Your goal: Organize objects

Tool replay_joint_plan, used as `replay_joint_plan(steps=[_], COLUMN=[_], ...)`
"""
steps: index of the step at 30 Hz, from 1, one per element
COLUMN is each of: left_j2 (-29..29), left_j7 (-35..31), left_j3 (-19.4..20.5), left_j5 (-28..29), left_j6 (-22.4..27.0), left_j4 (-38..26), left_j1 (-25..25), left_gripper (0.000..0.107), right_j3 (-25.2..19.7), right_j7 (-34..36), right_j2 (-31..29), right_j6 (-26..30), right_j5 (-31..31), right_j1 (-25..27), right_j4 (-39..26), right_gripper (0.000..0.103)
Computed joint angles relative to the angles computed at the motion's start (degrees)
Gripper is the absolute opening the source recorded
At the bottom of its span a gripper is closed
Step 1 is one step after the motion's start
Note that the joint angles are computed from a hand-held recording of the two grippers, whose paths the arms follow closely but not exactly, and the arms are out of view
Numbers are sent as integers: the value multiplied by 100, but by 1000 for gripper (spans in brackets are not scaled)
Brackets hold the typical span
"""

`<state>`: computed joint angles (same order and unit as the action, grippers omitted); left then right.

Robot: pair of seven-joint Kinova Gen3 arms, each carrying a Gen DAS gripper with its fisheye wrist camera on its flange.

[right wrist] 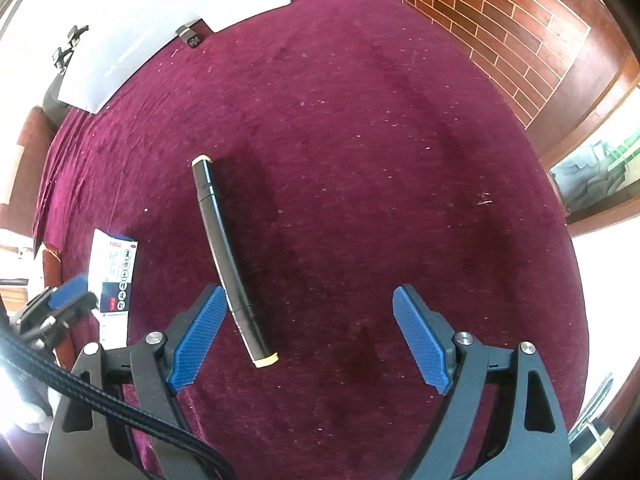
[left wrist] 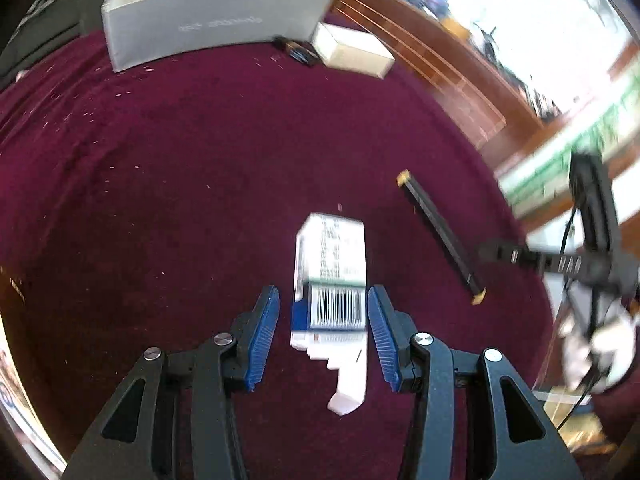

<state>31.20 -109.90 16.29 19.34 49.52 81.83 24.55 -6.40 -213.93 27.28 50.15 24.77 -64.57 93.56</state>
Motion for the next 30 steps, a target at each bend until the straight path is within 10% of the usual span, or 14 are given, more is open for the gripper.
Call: replay_joint_plan(steps=[14, 17, 21, 30], left_j2=[197, 119, 168, 122], left_j7=[1760, 2109, 2628, 3631], left_j3=[-700, -698, -910, -1112], left_j5=[-1794, -1929, -2504, -3157], left_j6=[-649, -992, -1146, -1480], left_j4=[-8, 237, 320, 540], left_j1=[1502, 1583, 2097, 2449], left_gripper=[51, 61, 101, 88], right_j3=[-54, -63, -95, -44], right_j7=[123, 283, 649, 1300], right_j2=[-41, -11, 85, 257], right_j6=[3, 110, 304, 577], right_j5=[-35, -29, -60, -115], right_j1=[46, 66, 126, 177], right_j4=[65, -24, -244, -620], right_gripper=[87, 87, 86, 86])
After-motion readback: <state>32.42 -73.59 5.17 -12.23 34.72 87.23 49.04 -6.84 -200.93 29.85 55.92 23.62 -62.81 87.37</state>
